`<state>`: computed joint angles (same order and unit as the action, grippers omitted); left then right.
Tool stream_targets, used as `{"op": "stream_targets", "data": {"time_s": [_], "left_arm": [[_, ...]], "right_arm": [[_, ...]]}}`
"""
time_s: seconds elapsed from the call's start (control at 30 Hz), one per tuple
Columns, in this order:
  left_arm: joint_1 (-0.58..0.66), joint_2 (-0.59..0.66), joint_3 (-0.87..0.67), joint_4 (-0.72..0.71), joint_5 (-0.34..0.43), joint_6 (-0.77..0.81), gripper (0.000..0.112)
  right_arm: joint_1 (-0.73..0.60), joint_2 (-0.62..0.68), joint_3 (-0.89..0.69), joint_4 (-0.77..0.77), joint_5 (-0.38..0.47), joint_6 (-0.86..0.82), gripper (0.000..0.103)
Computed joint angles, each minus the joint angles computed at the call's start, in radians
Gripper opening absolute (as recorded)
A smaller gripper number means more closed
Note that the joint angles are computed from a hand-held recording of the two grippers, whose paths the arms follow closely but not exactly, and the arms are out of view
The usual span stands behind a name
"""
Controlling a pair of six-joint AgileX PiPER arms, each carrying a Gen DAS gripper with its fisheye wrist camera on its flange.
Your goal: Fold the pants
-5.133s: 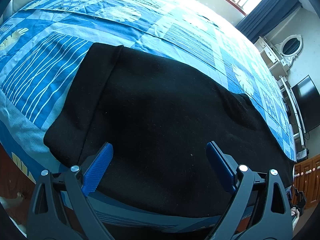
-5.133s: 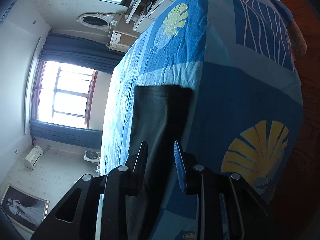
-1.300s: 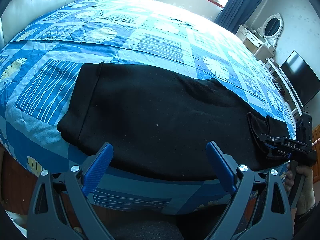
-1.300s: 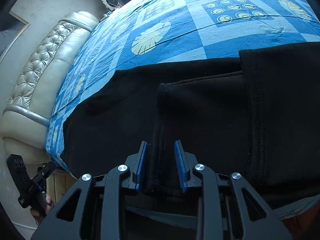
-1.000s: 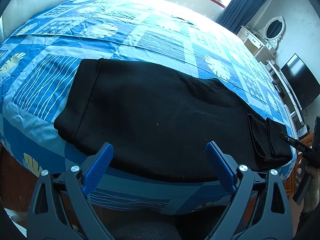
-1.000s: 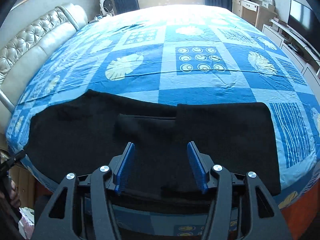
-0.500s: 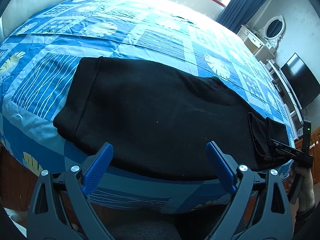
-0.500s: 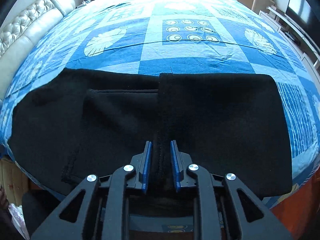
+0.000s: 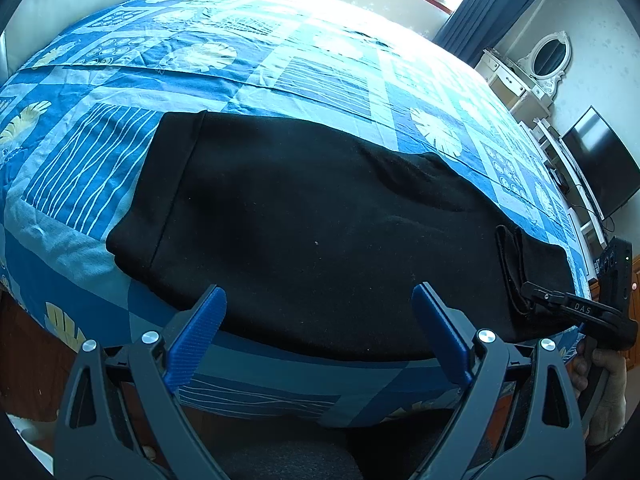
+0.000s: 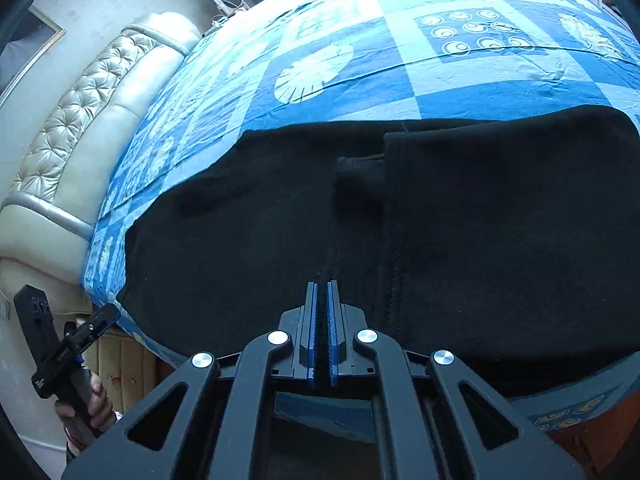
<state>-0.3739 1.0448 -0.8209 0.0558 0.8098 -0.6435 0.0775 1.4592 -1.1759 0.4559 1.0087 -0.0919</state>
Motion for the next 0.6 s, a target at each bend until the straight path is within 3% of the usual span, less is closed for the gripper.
{"op": "stream_targets", "data": {"time_s": [0.13,0.17,0.2,0.27,0.3,0.47,0.53,0.57,0.6], "left_arm": [[0.005,-0.005,0.004,-0.002,-0.003,0.0,0.094],[0.009,-0.003,0.004,-0.006,-0.004,0.004,0.094],[0.016,-0.002,0.005,-0.017,-0.006,0.014,0.094],[0.023,0.004,0.005,-0.033,-0.009,0.025,0.094],[0.022,0.006,0.005,-0.036,-0.01,0.025,0.094],[-0.002,0.005,0.004,-0.014,-0.009,0.002,0.094],[-0.006,0.003,0.004,-0.015,-0.007,-0.001,0.094],[-0.003,0.002,0.005,-0.02,-0.007,0.001,0.094],[0.001,0.002,0.005,-0.026,-0.007,0.004,0.094]], "right_arm": [[0.099,-0.048,-0.012,-0.204,-0.052,0.134,0.008],[0.119,-0.05,-0.024,-0.272,-0.051,0.17,0.02],[0.144,-0.055,-0.032,-0.348,-0.054,0.222,0.038],[0.182,-0.049,-0.045,-0.481,-0.043,0.303,0.057],[0.193,-0.038,-0.052,-0.524,-0.032,0.318,0.062],[0.271,0.014,-0.041,-0.747,0.018,0.393,0.062],[0.284,-0.005,0.0,-0.823,-0.004,0.433,0.061],[0.271,-0.01,0.009,-0.833,-0.009,0.436,0.048],[0.248,-0.008,0.009,-0.82,-0.006,0.412,0.027]]}}
